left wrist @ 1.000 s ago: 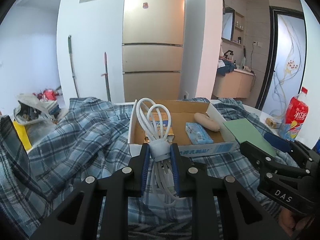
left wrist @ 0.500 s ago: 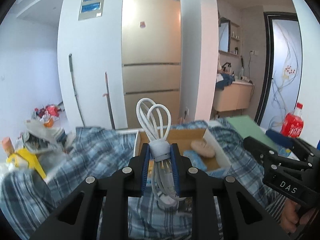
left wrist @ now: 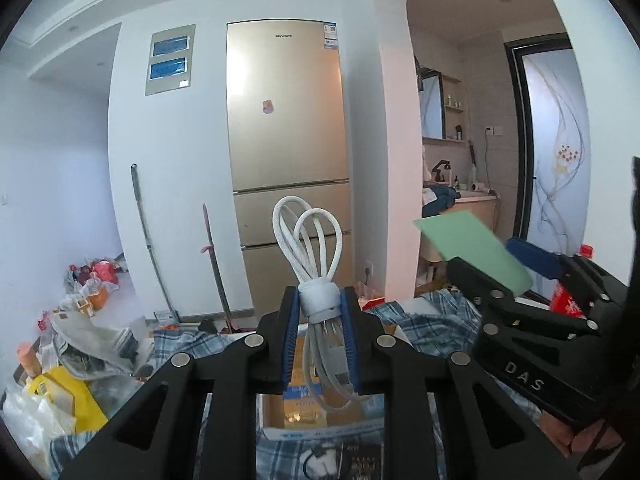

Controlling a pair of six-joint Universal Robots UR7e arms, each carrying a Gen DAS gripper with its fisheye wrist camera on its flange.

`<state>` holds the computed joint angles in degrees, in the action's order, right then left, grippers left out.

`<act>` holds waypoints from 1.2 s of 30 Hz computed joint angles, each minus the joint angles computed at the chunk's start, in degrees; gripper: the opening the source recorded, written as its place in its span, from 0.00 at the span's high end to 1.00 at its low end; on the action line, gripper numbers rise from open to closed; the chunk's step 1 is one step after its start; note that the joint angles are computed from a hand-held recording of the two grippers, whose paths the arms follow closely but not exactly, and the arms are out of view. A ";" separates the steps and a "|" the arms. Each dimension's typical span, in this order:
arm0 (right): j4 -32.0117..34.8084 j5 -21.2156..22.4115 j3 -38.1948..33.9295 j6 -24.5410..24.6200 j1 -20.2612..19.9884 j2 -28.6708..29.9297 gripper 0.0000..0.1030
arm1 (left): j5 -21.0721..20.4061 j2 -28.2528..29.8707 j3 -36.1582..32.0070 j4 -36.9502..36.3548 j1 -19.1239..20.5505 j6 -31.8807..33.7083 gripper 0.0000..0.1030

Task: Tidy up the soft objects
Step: 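Carry the green card and the white cable over the box with both grippers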

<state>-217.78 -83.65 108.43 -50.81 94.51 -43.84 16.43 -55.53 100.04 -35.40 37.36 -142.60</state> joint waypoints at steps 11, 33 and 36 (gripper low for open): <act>8.92 -5.83 -6.91 4.37 1.92 1.83 0.33 | 2.14 8.01 -20.48 31.61 5.16 -21.39 0.79; 23.98 -16.44 -16.73 3.46 -1.01 10.94 0.33 | 9.33 21.94 -39.28 67.74 17.95 -51.06 0.79; 27.57 -17.62 -17.97 4.13 -1.37 11.40 0.33 | 10.01 22.49 -40.24 70.00 18.65 -52.54 0.79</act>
<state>-190.21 -101.27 90.46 -46.68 93.15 -32.44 26.44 -33.04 59.79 34.60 56.01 -195.14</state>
